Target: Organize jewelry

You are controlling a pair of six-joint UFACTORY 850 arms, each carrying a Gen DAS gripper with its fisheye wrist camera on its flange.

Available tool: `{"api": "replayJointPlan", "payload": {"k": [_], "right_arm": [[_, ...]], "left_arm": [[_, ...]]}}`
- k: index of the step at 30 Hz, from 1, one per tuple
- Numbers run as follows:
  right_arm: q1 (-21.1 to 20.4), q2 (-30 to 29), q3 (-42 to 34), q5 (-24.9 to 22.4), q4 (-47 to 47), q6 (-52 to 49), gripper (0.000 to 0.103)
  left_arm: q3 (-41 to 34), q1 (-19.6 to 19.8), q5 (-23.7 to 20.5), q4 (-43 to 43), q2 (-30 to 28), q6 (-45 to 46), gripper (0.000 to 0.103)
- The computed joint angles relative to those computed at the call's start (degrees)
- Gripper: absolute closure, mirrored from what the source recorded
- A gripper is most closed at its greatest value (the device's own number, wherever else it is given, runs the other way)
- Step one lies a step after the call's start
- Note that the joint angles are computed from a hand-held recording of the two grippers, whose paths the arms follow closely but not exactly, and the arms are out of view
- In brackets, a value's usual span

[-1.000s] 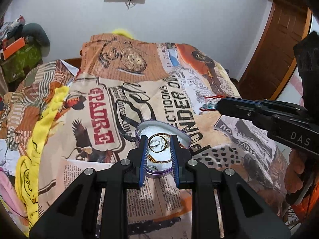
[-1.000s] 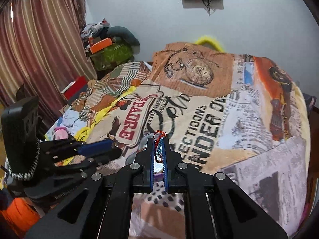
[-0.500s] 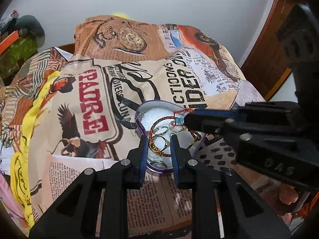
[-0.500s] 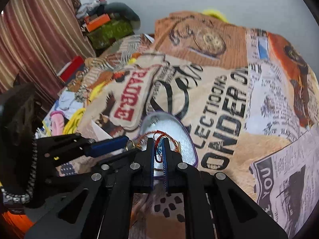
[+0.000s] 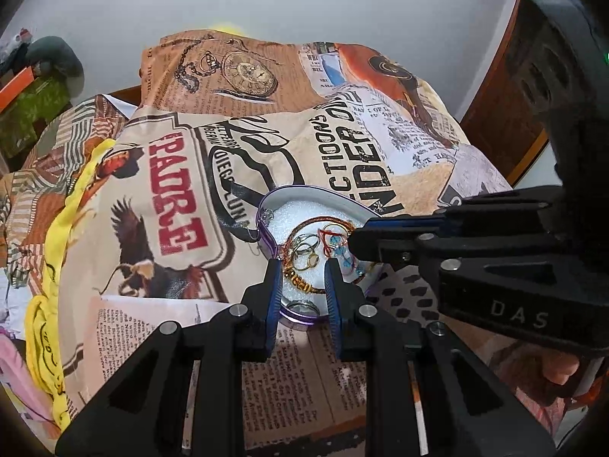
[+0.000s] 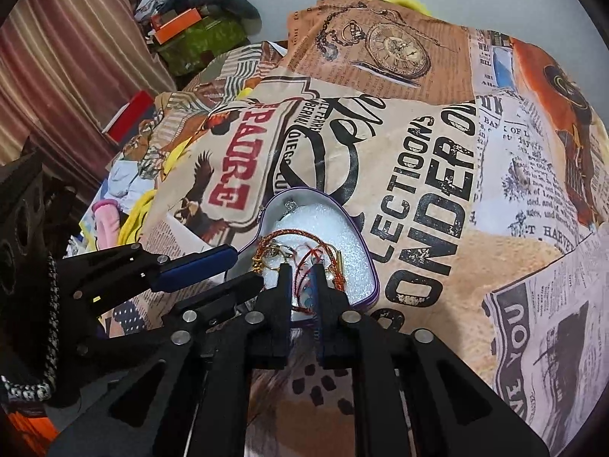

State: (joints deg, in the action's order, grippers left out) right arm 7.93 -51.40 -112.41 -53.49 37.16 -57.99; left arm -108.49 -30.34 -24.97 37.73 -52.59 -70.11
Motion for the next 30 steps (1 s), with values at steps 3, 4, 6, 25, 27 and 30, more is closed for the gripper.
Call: {"api": "replayJointPlan", "payload": {"k": [3, 4, 6, 25, 27, 30], "right_arm": [[-0.4, 1.0, 0.8, 0.0, 1.6, -0.8, 0.082], [-0.7, 1.8, 1.7, 0.1, 3.0, -1.7, 0.08], [-1.2, 3.0, 2.9, 0.4, 5.0, -3.0, 0.079], [-10.0, 33.7, 37.9, 3.9, 57.8, -54.2, 0.079], [-10.5, 36.3, 41.4, 3.2, 62.8, -58.9, 0.073], [-10.9, 39.4, 46.0, 3.4, 70.1, -65.4, 0.047]], "left_arm": [[0.6, -0.3, -0.8, 1.4, 0.7, -1.3, 0.079], [0.9, -0.3, -0.9, 2.0, 0.9, -1.9, 0.079], [2.2, -0.6, -1.5, 4.5, 2.1, -4.6, 0.079], [22.7, -11.2, -21.1, 61.1, 24.3, -58.3, 0.06], [24.1, -13.3, -25.7, 64.4, 25.4, -59.9, 0.051], [24.5, -15.7, -31.7, 65.3, 25.5, -59.5, 0.033]]}}
